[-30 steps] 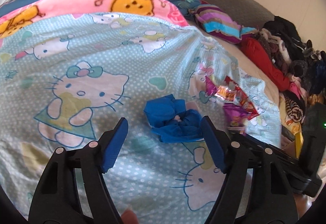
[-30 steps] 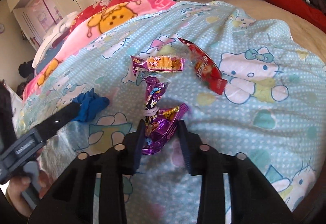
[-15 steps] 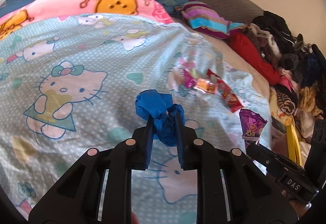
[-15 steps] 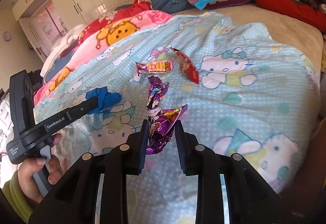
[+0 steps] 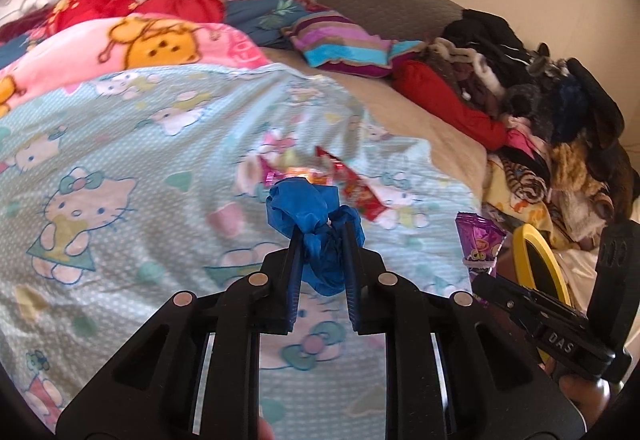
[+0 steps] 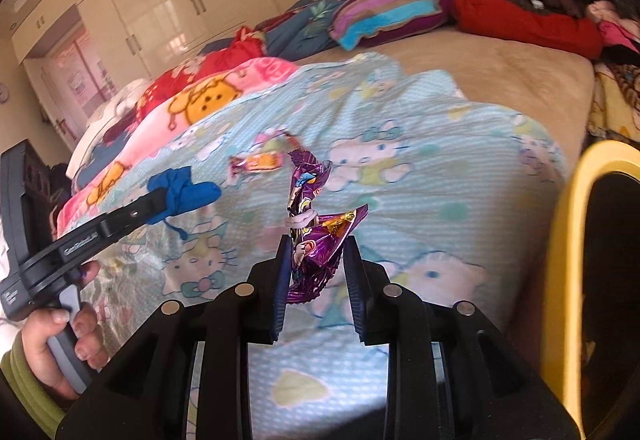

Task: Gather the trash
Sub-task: 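Carry the blue cloth with the left tool while the right tool carries the purple wrapper to the bin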

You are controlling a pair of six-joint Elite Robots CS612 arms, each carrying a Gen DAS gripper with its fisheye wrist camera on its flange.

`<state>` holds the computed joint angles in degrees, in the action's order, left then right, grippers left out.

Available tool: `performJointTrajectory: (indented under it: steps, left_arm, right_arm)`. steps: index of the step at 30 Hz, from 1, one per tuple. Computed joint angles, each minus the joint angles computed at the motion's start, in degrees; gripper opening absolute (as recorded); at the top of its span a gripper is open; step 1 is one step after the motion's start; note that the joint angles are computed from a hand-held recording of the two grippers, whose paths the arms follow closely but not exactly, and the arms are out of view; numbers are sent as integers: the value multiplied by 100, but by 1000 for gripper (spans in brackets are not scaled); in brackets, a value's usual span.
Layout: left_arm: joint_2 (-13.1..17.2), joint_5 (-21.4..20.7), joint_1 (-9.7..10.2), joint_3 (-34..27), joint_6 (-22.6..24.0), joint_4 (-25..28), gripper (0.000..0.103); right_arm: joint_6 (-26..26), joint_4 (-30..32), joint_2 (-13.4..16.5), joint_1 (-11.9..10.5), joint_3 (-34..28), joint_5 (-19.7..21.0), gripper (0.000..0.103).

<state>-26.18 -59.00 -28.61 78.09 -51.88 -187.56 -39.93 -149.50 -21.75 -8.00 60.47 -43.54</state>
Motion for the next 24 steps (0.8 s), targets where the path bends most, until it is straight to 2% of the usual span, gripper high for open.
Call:
performJointTrajectory:
  steps: [17,24]
  left_arm:
    - [237,-421,-172,-776,962,49,13]
    - [315,-543,-230,-1010,1238,97,13]
  right_arm:
    - [1318,-752,195,-335,-415,-58,25]
    - [1565,-941,257,-423,-549,-209,25]
